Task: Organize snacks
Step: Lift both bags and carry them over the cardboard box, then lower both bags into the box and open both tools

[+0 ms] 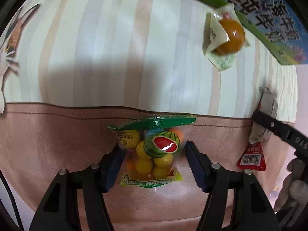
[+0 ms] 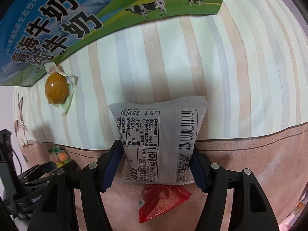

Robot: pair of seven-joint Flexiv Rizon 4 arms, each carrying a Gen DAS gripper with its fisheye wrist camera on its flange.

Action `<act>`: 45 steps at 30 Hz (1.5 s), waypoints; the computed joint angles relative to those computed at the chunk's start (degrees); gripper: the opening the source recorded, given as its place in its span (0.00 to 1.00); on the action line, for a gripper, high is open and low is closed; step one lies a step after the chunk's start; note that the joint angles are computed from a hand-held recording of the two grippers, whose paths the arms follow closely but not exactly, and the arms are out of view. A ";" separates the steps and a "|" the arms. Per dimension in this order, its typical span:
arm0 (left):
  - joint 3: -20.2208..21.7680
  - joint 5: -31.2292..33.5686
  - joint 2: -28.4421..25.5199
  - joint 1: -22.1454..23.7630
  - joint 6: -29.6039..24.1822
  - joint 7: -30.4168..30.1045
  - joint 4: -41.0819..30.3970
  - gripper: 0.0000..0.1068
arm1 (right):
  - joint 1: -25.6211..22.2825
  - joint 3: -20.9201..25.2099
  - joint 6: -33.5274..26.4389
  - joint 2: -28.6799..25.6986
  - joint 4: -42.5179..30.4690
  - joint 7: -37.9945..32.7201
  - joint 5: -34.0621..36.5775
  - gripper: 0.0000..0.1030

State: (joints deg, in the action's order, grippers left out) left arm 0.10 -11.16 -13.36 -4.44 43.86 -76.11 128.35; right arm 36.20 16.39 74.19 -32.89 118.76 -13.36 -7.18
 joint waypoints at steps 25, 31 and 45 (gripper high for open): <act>0.22 -17.27 11.35 1.07 -9.67 11.17 -12.80 0.46 | 0.91 -4.54 7.76 17.77 3.94 2.79 -8.80 0.49; -2.62 -14.90 2.13 0.52 -9.81 8.51 -26.09 0.46 | -5.20 -4.89 1.00 19.02 -1.48 -3.32 -10.63 0.49; -2.74 1.21 -27.81 -5.03 -24.81 -4.60 -67.80 0.50 | -13.69 -5.76 -18.30 5.53 -24.86 -22.11 -1.51 0.62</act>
